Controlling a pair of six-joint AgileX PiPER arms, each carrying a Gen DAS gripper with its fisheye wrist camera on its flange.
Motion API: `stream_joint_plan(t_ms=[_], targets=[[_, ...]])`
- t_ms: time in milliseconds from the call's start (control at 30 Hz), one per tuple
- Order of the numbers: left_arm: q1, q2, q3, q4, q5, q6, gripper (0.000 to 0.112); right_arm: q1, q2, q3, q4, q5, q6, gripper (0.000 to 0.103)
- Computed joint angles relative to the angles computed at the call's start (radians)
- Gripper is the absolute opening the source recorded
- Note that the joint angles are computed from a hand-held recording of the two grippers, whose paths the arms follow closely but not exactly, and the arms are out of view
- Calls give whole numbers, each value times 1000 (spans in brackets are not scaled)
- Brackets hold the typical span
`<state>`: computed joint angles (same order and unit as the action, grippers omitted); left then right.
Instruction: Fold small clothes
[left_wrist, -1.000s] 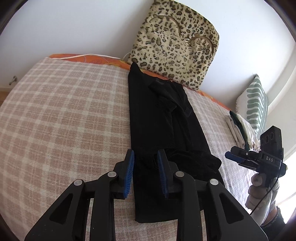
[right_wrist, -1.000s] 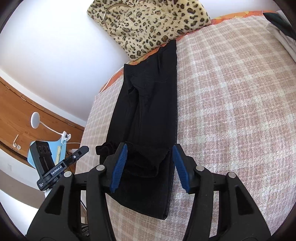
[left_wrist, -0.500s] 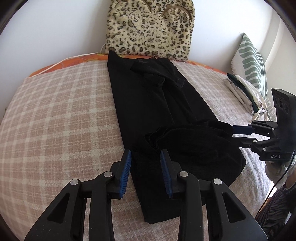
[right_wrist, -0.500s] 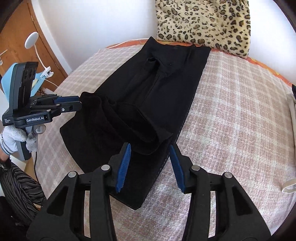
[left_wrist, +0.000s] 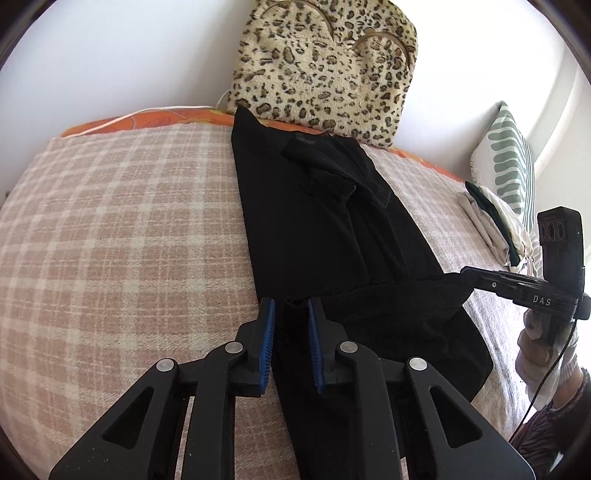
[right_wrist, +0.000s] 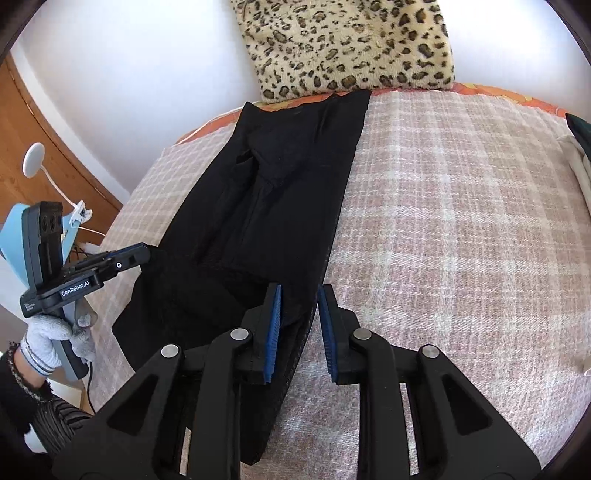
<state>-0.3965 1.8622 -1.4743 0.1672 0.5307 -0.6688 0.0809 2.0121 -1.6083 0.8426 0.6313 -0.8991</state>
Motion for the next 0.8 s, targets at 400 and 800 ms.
stream_joint_plan(t_ms=[400,800], targets=[[12,-17,21,-55,-38,30,34,16,20,5,30,38,-124,41],[8,83,-94,26,23,17,3,48,59,-53,-34,-25,0,8]])
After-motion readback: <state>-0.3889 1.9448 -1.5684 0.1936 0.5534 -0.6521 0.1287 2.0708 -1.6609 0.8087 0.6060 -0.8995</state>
